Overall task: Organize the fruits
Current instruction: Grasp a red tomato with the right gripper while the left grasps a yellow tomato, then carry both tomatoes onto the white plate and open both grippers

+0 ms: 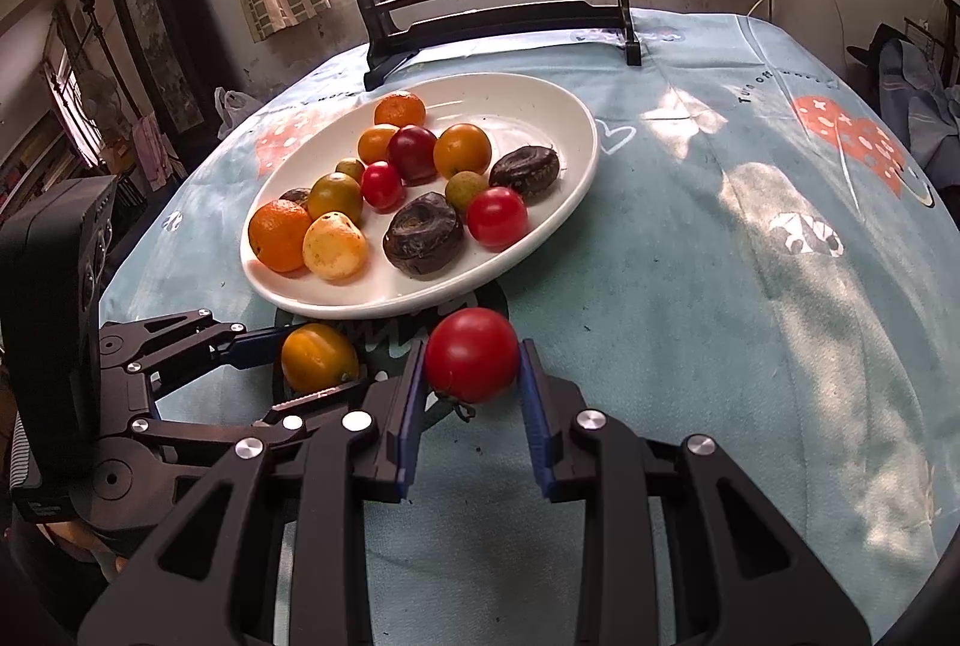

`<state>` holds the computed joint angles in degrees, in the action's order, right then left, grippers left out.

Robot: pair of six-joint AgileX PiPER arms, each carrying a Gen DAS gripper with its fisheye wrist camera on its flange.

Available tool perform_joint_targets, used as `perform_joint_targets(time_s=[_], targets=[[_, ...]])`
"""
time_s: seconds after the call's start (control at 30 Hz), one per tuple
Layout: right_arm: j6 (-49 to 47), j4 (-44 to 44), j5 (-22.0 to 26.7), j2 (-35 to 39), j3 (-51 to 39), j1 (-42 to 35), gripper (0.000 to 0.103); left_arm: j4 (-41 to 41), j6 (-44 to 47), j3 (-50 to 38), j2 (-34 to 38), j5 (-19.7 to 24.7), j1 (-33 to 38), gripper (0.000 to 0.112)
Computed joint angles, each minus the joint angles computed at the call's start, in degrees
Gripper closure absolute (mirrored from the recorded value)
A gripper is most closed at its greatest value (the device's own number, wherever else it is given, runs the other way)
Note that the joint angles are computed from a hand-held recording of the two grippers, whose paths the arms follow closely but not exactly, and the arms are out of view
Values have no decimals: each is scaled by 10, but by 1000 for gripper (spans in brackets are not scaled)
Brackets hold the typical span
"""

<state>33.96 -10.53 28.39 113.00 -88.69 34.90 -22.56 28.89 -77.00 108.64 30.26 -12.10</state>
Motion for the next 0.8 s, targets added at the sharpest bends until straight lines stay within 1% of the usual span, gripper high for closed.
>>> perform_joint_targets(time_s=[0.07, 0.3, 0.47, 0.63, 0.73, 0.8], targets=[[9, -11, -1, -1, 1, 1, 73, 13, -6, 6, -2, -12, -5, 68], [24, -33, -1, 2, 2, 4, 73, 11, -5, 20, -10, -25, -6, 69], [40, -56, -10, -1, 14, 10, 73, -13, 8, 50, -34, -30, -2, 69], [83, -99, -43, -28, 60, 32, 73, -67, 58, 114, -87, -60, -3, 69], [103, -111, -80, -51, 94, 43, 73, -147, 127, 142, -114, -52, 13, 69], [129, -132, -100, -64, 108, 49, 73, -177, 149, 149, -128, -47, 24, 69]])
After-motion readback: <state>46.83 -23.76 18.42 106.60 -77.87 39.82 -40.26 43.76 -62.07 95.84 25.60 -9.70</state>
